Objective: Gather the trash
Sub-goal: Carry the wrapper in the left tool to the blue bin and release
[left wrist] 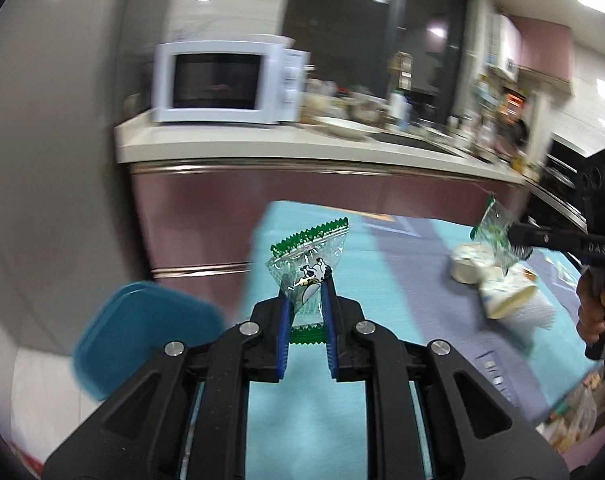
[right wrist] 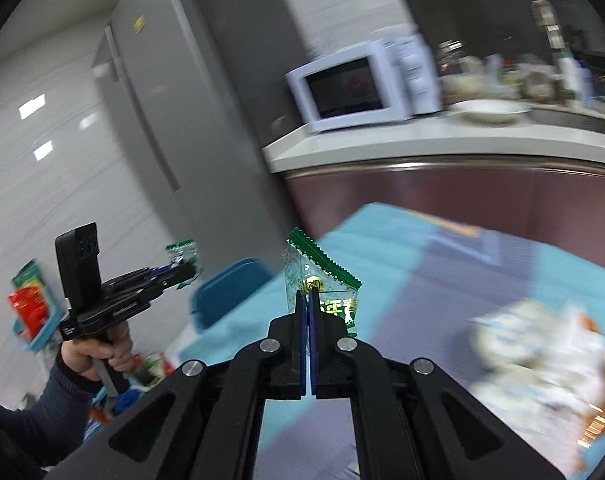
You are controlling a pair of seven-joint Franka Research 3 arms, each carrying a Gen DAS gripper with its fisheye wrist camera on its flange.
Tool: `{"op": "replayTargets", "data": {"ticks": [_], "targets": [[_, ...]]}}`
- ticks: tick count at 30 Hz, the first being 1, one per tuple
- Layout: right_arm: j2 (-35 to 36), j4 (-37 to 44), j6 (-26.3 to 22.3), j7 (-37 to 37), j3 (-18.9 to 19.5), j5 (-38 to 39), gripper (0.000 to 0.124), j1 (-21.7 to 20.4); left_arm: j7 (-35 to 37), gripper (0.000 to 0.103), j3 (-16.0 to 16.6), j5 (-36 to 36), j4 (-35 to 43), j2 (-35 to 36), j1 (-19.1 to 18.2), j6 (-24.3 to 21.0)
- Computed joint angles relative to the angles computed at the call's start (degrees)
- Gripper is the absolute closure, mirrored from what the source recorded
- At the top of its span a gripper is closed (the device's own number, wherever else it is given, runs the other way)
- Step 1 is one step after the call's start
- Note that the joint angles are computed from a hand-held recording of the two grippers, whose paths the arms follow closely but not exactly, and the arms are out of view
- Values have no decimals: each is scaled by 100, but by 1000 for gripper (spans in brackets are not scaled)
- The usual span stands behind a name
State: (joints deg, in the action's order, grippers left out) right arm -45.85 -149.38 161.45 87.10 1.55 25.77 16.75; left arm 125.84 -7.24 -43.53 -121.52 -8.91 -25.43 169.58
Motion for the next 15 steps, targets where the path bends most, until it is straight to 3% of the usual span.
{"op": "replayTargets", "data": {"ticks": [3,7,13,15], "targets": [[1033,681,184,-433,-413,516,124,889,-402,88,151,360,-161,-107,347,-98],[2188,1658,22,-1079,-743,1411,124,1550,-609,88,327,559,-205,40,632,-181],[3895,3346,-576,-1313,-612,2314,124,1568,-936,88,220,800,60,567,1152,-388],[4337,3747,-627,-999,-430,2097,124,1428,-1049,86,123,895,198,787,1342,-437]]}}
